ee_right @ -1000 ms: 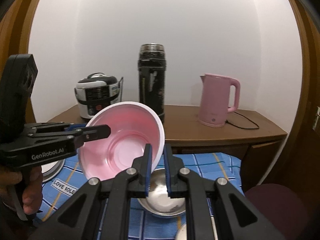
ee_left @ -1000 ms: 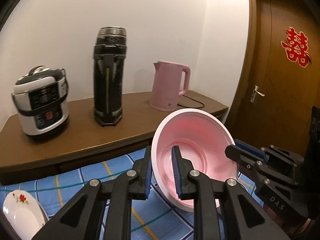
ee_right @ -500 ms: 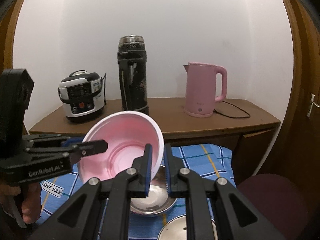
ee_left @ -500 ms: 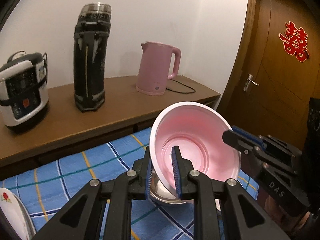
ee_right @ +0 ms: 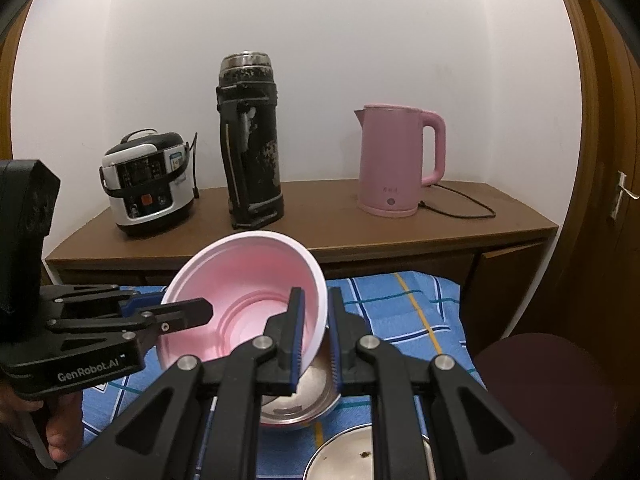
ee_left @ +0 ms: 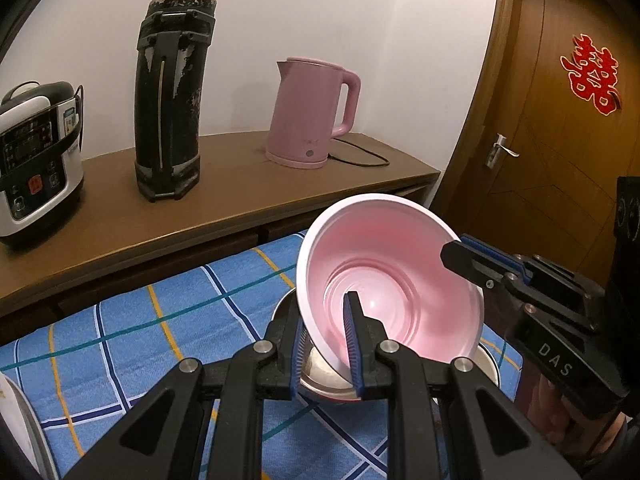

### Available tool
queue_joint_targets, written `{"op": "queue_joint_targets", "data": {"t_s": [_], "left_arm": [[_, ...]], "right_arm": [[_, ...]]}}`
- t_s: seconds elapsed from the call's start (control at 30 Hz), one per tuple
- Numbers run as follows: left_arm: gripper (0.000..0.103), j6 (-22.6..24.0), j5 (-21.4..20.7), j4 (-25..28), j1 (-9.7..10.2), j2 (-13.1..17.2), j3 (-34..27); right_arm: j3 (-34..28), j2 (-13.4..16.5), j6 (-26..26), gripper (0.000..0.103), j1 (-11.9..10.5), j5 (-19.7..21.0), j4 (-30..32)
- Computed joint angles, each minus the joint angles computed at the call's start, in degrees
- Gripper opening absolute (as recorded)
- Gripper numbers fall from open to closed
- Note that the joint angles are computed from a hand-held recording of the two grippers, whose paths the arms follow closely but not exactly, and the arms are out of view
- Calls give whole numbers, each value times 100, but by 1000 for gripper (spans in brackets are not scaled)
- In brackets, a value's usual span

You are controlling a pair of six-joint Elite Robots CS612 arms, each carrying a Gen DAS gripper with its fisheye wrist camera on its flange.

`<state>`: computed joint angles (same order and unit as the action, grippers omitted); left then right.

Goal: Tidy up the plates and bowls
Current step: 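Lift the pink bowl with both grippers and carry it over the steel bowl, then lower the pink bowl into the steel bowl with both grippers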

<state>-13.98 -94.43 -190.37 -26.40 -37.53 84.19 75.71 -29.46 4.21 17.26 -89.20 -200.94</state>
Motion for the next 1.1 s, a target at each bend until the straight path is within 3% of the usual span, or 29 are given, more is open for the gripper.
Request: {"op": "queue_joint_targets", "data": {"t_s": [1.1], "left_arm": [[21,-240,-505,511,122,121,-210]], "right_arm": [[-385,140,-62,12,-36,9,1058]]}}
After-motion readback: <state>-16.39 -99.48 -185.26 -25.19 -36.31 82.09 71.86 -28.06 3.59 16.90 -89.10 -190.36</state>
